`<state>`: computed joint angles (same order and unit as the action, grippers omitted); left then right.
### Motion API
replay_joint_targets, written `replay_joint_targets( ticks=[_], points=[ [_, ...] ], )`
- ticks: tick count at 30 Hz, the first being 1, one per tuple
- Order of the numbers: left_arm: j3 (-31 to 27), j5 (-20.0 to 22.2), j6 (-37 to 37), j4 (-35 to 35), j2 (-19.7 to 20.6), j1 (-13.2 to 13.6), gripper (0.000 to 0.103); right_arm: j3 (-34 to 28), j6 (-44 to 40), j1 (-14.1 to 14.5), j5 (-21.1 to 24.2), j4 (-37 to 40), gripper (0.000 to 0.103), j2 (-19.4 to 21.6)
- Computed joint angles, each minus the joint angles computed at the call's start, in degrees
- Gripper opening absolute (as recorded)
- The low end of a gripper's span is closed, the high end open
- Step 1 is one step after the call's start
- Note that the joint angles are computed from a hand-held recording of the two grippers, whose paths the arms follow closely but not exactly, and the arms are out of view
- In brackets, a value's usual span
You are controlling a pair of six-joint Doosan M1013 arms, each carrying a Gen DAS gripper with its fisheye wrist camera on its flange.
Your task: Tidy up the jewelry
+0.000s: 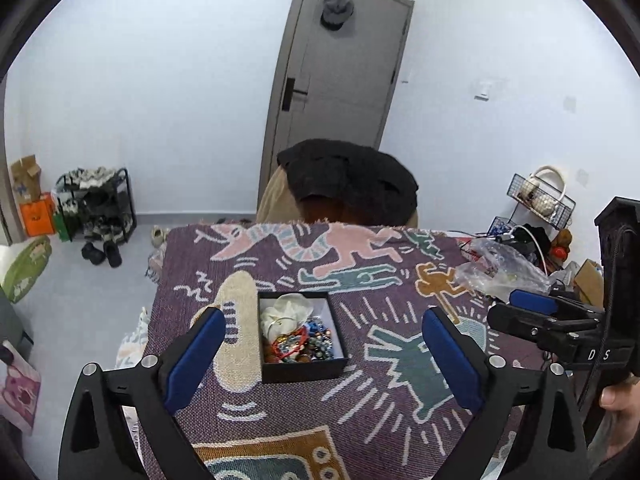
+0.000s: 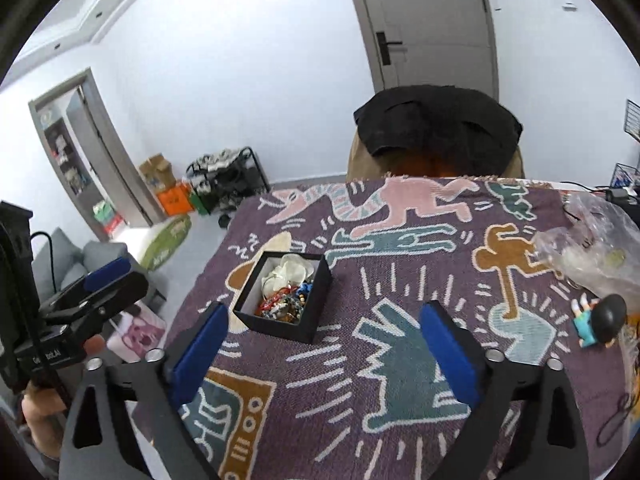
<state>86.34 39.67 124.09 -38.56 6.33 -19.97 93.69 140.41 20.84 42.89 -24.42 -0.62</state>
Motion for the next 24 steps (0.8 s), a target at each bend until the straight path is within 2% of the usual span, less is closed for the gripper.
replay_joint_targets(
  ticks=[7, 11, 15, 19, 24],
  points=[
    [2.8, -3.01, 2.76, -1.19, -3.71, -0.88, 0.103, 3.45, 8.53, 1.29, 0.29, -7.15, 0.102, -3.75],
    [3.87, -2.29, 4.2, -2.08, -5.37, -1.01, 0.103, 5.14, 13.79, 2.43, 1.89, -12.07, 0.102, -5.65],
    [5.77, -3.51, 4.87, -1.74, -7.67, -1.55, 0.103, 6.61, 17.65, 3.68, 2.98, -15.4, 0.103, -7.49],
    [7.84, -4.95, 7.22, -2.91, -9.57, -1.75, 0.103, 7.67, 21.61, 5.61, 5.04, -19.68, 0.103, -8.59],
    [10.35, -7.42, 6.27, -3.2, -11.04, -2.03, 0.103, 9.36, 26.36, 7.68, 5.77, -23.52, 0.103, -9.67]
  ],
)
